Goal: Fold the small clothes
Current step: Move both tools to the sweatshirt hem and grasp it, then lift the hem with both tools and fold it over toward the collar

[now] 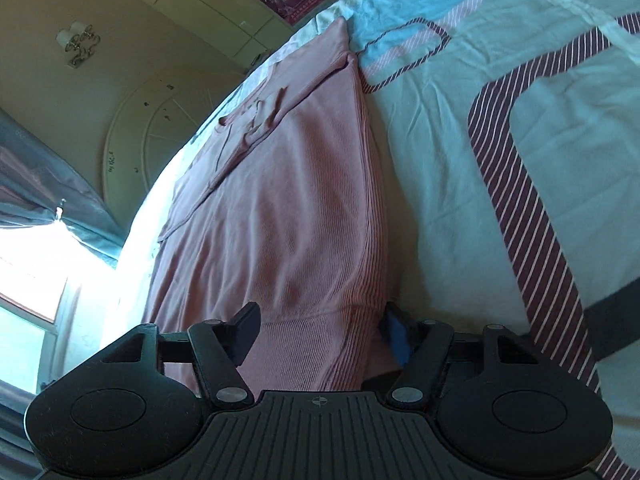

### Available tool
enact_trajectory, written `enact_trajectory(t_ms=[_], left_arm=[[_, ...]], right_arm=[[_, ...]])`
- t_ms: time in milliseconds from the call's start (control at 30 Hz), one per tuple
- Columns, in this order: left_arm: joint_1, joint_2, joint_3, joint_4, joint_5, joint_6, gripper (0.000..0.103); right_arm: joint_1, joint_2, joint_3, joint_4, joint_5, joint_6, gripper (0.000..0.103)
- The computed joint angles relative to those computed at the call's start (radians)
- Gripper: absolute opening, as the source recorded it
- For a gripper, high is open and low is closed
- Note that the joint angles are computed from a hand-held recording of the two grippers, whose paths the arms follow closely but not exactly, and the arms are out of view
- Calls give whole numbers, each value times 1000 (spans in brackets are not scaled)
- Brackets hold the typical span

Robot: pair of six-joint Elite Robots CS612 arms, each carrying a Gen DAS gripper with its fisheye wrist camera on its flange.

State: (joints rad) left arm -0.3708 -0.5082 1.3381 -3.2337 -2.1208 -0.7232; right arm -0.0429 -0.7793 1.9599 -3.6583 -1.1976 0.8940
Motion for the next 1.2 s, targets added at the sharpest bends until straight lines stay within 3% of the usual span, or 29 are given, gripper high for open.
enact_trajectory(t_ms=[67, 133, 167, 233, 333, 400, 467, 533, 667, 867, 1033, 1200], left_arm=[[-1, 2, -7, 14, -7, 13, 46], [-9, -9, -3, 41, 34, 50, 36], [-17, -18, 0, 72, 79, 87, 9], [-22, -27, 11, 48, 116, 103, 5], [-24, -33, 39, -107, 126, 103, 5], [-31, -43, 48, -87, 165, 148, 5], [-43, -47, 46, 35, 230, 215, 5], [-39, -42, 45, 22, 216, 152, 5], [-37, -50, 74, -42, 216, 117, 5], [-28, -25, 41, -140, 179, -16, 5], [-26, 32, -124, -142, 143, -25, 5], [-30, 142, -413, 20, 105, 26, 5]], right_arm=[[-8, 10, 0, -15, 38, 29, 42], [-12, 13, -4, -9, 45, 34, 31], [-13, 11, -9, 13, 41, 21, 7], [-14, 5, -9, 13, 28, -3, 6], [-21, -5, 16, -126, 25, -8, 6], [-24, -8, 29, -181, 20, -32, 6], [-27, -7, 31, -119, 21, -61, 6], [-20, -1, 21, -6, 12, -78, 6], [-21, 13, 33, -121, 13, -6, 6], [-29, 6, 13, -94, 8, -36, 6], [-36, -4, -62, -81, -44, -57, 6], [-51, 13, -203, 9, -106, -59, 6]])
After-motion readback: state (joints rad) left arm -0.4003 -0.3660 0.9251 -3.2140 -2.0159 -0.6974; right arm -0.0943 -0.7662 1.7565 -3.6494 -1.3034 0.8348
